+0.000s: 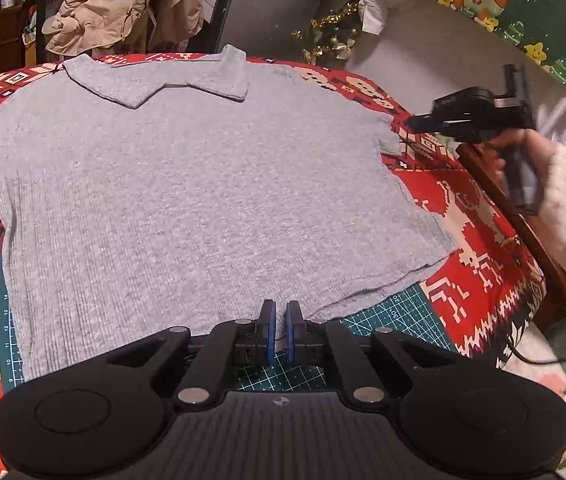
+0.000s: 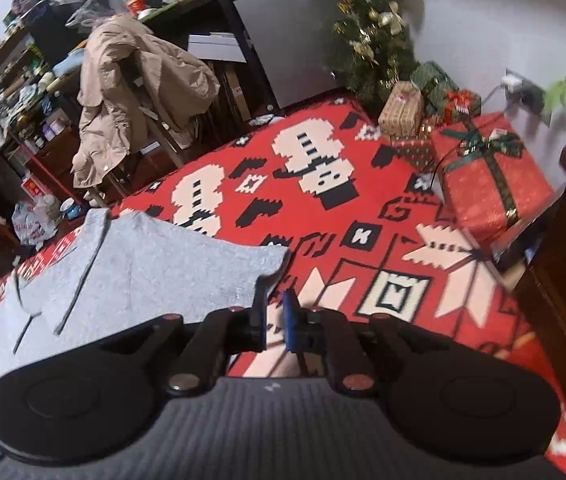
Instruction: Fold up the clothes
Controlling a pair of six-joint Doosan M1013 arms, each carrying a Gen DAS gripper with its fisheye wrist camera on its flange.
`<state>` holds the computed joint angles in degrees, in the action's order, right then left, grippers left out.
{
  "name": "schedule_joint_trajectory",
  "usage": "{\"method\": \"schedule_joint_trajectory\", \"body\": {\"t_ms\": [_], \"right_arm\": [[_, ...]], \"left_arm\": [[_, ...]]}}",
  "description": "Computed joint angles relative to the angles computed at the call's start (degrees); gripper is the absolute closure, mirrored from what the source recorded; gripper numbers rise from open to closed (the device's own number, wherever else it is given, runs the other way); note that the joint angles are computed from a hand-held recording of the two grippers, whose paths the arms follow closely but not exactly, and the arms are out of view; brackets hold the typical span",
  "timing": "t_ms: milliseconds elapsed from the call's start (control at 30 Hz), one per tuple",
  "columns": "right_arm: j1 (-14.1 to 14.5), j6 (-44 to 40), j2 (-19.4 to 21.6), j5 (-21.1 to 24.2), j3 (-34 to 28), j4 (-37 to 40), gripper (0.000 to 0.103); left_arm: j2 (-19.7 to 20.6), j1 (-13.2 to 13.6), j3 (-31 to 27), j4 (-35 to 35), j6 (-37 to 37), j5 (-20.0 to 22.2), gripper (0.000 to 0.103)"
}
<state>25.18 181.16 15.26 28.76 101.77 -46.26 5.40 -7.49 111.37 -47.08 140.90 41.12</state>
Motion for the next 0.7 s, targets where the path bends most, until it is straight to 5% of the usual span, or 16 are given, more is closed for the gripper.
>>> {"method": "schedule_joint_trajectory", "body": {"t_ms": [367,700], "right_arm": [[9.74,-13.97,-2.55,-2.37,-0.2,4.43,0.085],[16.62,-22.21,2.18,-0.38,-4.11,8.67,0.085]], "left_arm": [[-3.06,2.67,1.03,-6.21,2.39,-5.24,0.097],[-1.61,6.27,1.91,2.56,-7.82,-7.1,0.098]]}}
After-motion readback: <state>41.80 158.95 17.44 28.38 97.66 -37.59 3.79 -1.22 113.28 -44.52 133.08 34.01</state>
